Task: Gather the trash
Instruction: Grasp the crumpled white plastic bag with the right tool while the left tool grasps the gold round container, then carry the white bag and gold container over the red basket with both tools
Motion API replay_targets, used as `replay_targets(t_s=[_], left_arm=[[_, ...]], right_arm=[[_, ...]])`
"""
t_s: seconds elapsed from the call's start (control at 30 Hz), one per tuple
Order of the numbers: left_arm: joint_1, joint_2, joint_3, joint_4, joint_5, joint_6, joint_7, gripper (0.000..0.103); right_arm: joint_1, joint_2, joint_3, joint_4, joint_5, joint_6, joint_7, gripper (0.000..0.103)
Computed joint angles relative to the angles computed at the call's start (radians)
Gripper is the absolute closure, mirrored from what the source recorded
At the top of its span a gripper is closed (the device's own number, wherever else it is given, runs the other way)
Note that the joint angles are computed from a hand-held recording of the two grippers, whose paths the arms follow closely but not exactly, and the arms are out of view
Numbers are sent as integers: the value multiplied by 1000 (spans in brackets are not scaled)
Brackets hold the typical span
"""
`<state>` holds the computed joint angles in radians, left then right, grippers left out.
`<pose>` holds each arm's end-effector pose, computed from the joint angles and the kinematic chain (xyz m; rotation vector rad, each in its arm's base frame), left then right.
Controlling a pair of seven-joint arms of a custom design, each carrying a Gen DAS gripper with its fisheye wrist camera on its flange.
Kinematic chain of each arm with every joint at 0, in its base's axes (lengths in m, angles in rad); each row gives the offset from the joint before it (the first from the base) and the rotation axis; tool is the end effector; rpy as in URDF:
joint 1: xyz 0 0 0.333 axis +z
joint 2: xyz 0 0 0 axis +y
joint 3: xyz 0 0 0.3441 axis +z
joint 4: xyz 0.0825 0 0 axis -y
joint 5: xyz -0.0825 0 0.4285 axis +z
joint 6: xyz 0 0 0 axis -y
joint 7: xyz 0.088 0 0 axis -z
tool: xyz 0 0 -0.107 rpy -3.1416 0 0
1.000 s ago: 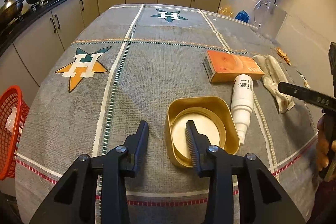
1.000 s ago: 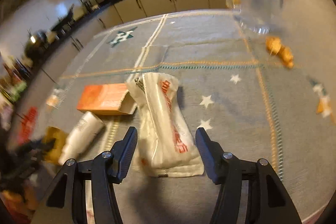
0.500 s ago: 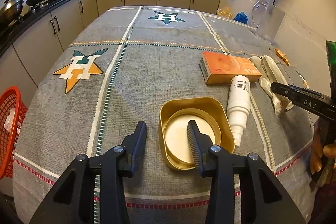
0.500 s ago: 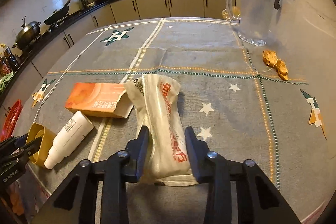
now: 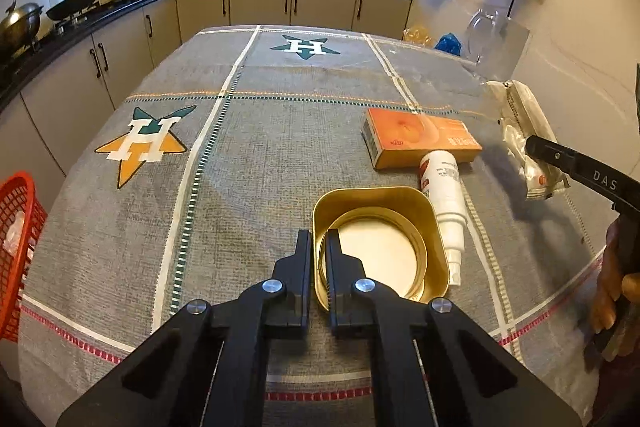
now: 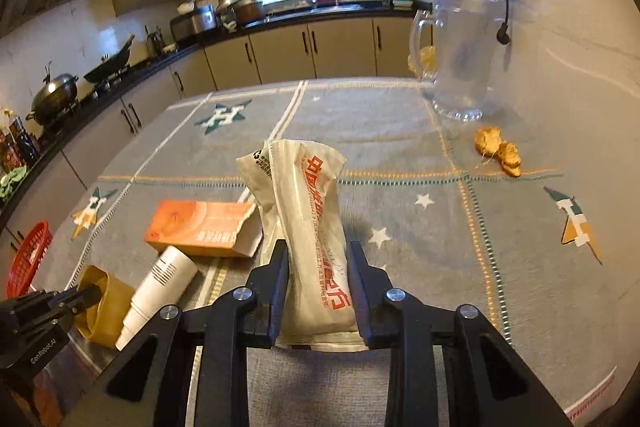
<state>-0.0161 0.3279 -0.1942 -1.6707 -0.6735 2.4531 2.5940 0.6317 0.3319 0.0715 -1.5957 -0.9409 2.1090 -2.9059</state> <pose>0.7253 -0.1381 0.4760 -1.0756 2.5624 -1.0336 0.5875 0.4401 0.4874 -1.0728 2.2381 -0.8642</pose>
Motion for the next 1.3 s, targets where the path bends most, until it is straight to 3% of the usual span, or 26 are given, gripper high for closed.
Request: replay_targets(t_s=[0.13,0.3,0.8,1.3], left_arm=[[15,-14,-13,-20,-66,48,29,97],[17,-36,-27,-56,-156,168,105,97],[10,-42,-23,-69,-140,221,89,97],[56,-105,6,-105,-222,175,165,97]], right_arm=[[17,-7,-5,0,-47,-22,33,72],[22,3,-2,20,-69,-29,20,72],[68,73,-15,136,-39,-115,-86,72],[164,184,-43,339,-25,-169,-140,72]])
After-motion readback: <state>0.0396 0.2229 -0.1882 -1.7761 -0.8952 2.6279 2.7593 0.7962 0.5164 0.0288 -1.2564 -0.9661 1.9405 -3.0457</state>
